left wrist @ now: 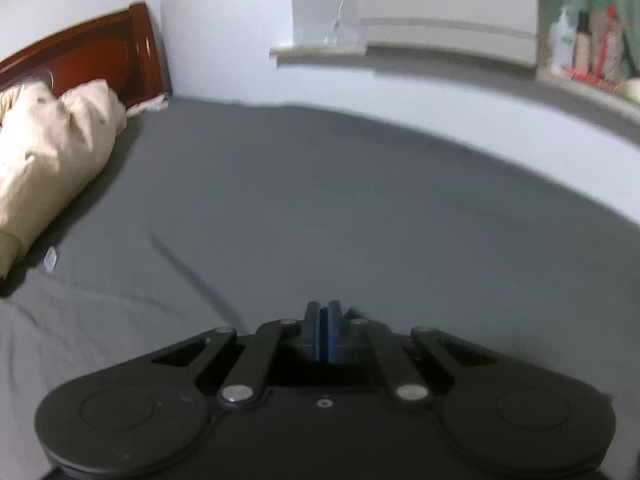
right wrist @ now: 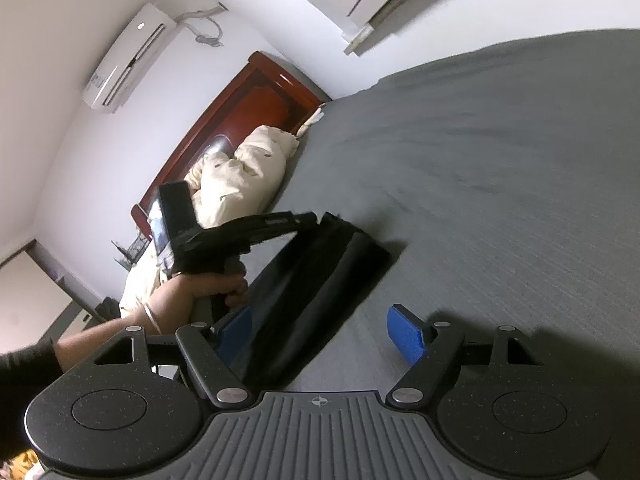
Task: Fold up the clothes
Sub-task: 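Lower the folded T-shirt onto the bed and open both tools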
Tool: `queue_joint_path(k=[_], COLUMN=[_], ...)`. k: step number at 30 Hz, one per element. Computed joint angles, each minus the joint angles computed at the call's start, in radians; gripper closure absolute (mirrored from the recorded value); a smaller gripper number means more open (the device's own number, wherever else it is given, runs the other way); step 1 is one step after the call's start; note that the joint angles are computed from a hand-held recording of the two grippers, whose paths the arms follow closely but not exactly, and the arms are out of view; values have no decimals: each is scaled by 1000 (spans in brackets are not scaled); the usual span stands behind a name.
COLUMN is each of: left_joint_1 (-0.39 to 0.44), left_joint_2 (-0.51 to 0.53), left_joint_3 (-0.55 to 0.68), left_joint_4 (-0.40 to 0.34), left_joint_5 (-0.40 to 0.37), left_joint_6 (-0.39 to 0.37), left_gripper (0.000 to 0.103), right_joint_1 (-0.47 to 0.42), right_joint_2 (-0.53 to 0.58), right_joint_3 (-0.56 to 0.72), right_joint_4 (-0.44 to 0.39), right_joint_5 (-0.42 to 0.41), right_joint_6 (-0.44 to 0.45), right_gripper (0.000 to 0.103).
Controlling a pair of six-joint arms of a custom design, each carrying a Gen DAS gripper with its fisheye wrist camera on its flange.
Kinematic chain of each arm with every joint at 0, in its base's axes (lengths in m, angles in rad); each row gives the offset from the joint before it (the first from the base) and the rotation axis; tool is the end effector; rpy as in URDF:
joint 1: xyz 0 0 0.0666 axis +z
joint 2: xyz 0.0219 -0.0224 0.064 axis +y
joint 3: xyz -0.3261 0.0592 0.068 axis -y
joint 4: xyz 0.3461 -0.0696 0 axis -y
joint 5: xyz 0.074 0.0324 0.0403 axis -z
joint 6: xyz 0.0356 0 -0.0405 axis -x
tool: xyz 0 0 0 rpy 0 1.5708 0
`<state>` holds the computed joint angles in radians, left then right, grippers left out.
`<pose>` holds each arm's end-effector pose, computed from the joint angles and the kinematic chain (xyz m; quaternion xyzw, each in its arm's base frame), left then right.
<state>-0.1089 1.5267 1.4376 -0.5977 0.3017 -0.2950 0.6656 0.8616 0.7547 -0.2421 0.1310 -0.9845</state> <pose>0.4994 -0.0656 0.3600 0.2422 0.8626 -0.0960 0.4337 0.2453 0.1862 0.3479 0.1668 0.8010 0.3841 0.4277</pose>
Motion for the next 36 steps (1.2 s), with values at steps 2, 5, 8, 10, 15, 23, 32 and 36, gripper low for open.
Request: queue_joint_path(k=[2,5,8,10,15,23,32,36], left_joint_1=[-3,-3,37,87,286,918,1220,1204], left_joint_2=[20,-8,-88,-197,-500,-774,-586,-539], left_joint_3=[35,8,-59,-156,-359,-464,-366,-344], left_joint_4=[-59,-45,-7,19,-112,-427,-480,-538], left_joint_5=[-17,-47,14,74,198,425,390,432], left_joint_6=[1,-3,78,85,-35,-317,-312,-308], left_gripper=[98,83,60,49,45,38,38,39], right_joint_1=[-3,1,4,6,22,-10,-135,-155], right_joint_2=[6,20,35,42,76,158,514,593], right_joint_3=[3,14,28,36,77,173,661,774], right_joint_4=[2,-15,-35,-37,-65,-87,-522,-645], right_joint_5=[-4,-1,11,23,53,72,-126,-160], right_joint_6=[0,15,35,60,220,498,767,756], right_gripper=[27,27,27,27,28,28,46,46])
